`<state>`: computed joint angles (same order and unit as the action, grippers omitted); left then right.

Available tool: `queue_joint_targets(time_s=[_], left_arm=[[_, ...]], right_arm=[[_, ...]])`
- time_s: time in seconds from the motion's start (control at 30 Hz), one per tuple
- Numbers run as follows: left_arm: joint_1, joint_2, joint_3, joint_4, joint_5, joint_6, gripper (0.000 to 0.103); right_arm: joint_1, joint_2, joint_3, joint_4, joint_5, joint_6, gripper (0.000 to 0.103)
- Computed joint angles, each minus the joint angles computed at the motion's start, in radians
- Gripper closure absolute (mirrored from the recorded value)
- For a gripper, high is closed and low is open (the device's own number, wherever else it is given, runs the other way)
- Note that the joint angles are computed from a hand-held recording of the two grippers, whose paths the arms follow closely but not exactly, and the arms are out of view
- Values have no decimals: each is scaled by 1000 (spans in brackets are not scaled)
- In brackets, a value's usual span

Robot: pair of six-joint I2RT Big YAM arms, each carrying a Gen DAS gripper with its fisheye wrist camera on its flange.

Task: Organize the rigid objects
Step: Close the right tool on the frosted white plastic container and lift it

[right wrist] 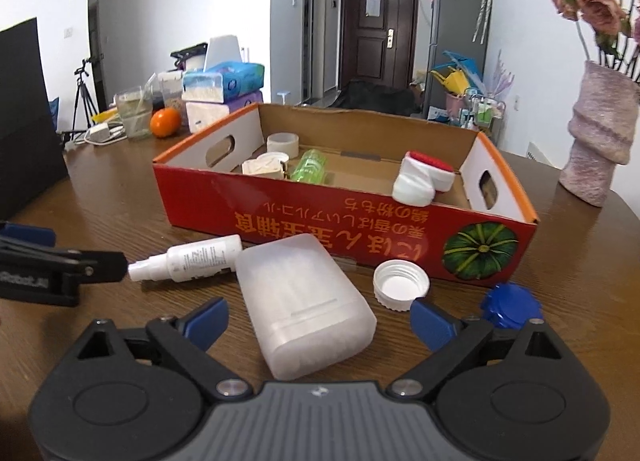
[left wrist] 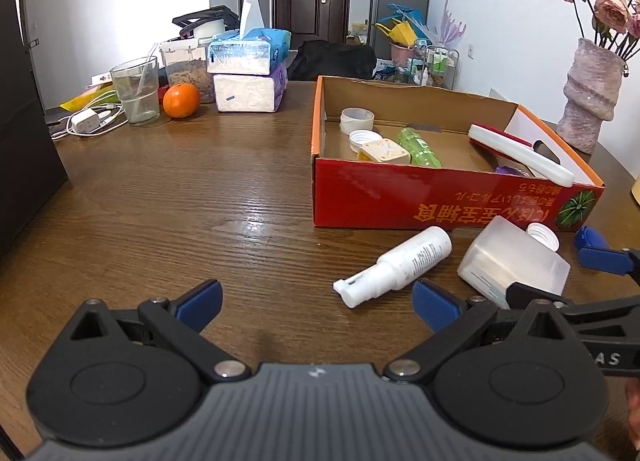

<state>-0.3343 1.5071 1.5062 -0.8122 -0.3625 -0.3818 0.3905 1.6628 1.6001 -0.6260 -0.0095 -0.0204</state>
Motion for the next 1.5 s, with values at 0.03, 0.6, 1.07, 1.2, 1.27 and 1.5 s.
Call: queue_joint_targets(time_s=[0.03, 0.6, 1.07, 1.2, 1.27, 1.5], left_arm=[[3, 1, 0, 1, 1, -1, 0], [32, 12, -7, 36, 53, -19, 0], [45, 13, -19, 54, 83, -38, 0], [46, 12, -19, 51, 85, -39, 0], [46, 15, -17, 50, 85, -40, 0], [41, 22, -8, 46, 75, -29, 0]], right_arm=[[-2, 11, 11, -4, -7, -4, 6], [1, 108, 111, -49, -62, -6, 20], [1, 121, 102, -2, -71, 70, 38], [7, 111, 85, 18, -49, 88, 38], [10, 98, 66, 41, -39, 92, 38], [12, 64, 24, 85, -13, 115, 38]])
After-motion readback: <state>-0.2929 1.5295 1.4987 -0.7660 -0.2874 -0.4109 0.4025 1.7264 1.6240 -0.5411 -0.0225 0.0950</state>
